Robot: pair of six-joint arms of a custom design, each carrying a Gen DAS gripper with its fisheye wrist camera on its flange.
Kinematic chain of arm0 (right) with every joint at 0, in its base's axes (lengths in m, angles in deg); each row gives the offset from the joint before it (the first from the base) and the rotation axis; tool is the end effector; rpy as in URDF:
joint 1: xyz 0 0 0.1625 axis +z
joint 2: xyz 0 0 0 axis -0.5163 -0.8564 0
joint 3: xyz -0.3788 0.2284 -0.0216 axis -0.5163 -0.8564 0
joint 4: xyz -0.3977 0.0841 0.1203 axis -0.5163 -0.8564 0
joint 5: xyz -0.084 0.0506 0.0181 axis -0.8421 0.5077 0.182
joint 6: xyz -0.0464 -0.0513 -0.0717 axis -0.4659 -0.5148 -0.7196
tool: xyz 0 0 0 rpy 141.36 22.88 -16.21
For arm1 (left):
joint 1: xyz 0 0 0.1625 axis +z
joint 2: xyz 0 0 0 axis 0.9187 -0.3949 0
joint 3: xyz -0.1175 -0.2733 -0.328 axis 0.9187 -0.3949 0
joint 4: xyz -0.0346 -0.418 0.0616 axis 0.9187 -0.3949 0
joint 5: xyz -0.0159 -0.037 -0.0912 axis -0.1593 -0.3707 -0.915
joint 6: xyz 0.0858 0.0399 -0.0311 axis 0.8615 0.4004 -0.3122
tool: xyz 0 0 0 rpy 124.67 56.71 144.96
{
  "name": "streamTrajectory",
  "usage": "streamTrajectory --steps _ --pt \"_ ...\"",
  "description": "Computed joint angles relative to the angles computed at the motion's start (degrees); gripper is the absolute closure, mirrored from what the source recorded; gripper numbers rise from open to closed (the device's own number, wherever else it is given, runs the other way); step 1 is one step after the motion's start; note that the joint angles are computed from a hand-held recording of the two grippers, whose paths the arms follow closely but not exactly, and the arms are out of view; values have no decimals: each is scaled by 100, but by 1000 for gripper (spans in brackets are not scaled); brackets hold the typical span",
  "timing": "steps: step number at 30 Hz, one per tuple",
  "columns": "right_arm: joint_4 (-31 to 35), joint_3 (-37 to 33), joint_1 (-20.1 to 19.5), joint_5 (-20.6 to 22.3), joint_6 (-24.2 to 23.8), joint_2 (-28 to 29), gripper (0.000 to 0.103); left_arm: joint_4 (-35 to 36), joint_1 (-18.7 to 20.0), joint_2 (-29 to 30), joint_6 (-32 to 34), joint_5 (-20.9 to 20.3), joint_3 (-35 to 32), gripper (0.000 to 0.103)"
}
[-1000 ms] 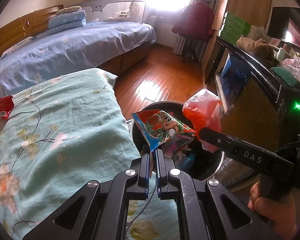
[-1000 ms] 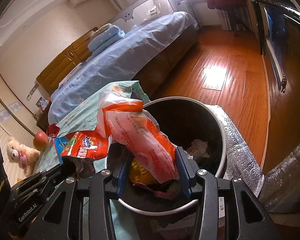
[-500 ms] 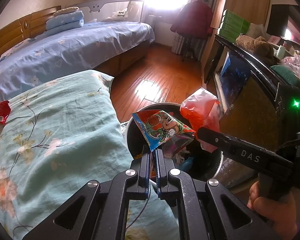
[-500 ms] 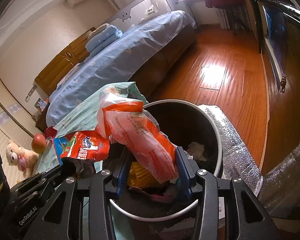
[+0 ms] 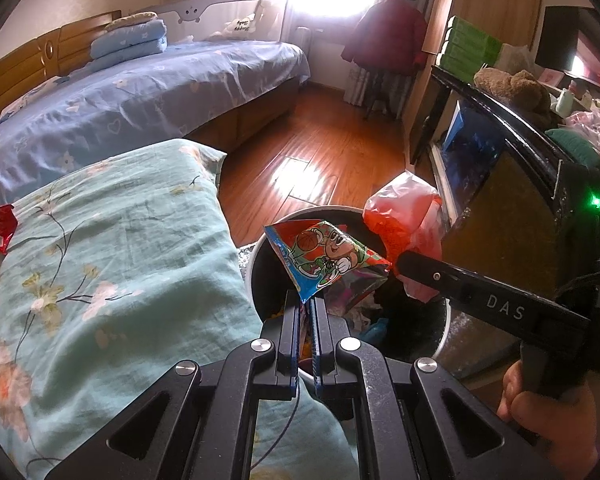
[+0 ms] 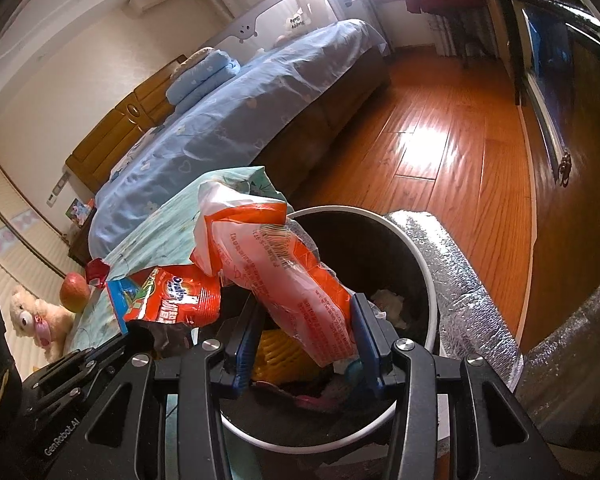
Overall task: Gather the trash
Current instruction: 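Carry the snack wrapper and red-white bag over the black bin with both tools, then open the left gripper over the bin while the right gripper releases the bag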
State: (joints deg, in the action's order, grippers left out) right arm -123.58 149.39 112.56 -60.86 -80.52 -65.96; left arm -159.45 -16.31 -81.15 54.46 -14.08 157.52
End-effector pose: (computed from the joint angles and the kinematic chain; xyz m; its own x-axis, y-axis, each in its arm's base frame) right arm 0.0274 -0.5096 0.2069 -0.9091 0.2689 0.3183 -0.0548 0.6801 -0.7310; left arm -0.2754 -0.6091 -0.0232 -0.6783 0.5840 -0.4459 0.7169 0.6591 -0.2274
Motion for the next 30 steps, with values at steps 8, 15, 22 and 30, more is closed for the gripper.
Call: streamTrajectory --steps 8,15,22,30 --pt "47 8 -13 22 0 -28 58 32 -9 17 -20 -9 -25 99" --pt "57 4 -16 23 -2 -33 58 72 -2 44 -26 -12 -71 99" --pt "75 -15 -20 28 22 -25 58 93 5 59 -31 -11 -93 99" --pt "97 -15 -25 32 29 -31 58 110 18 90 -22 -11 -124 99"
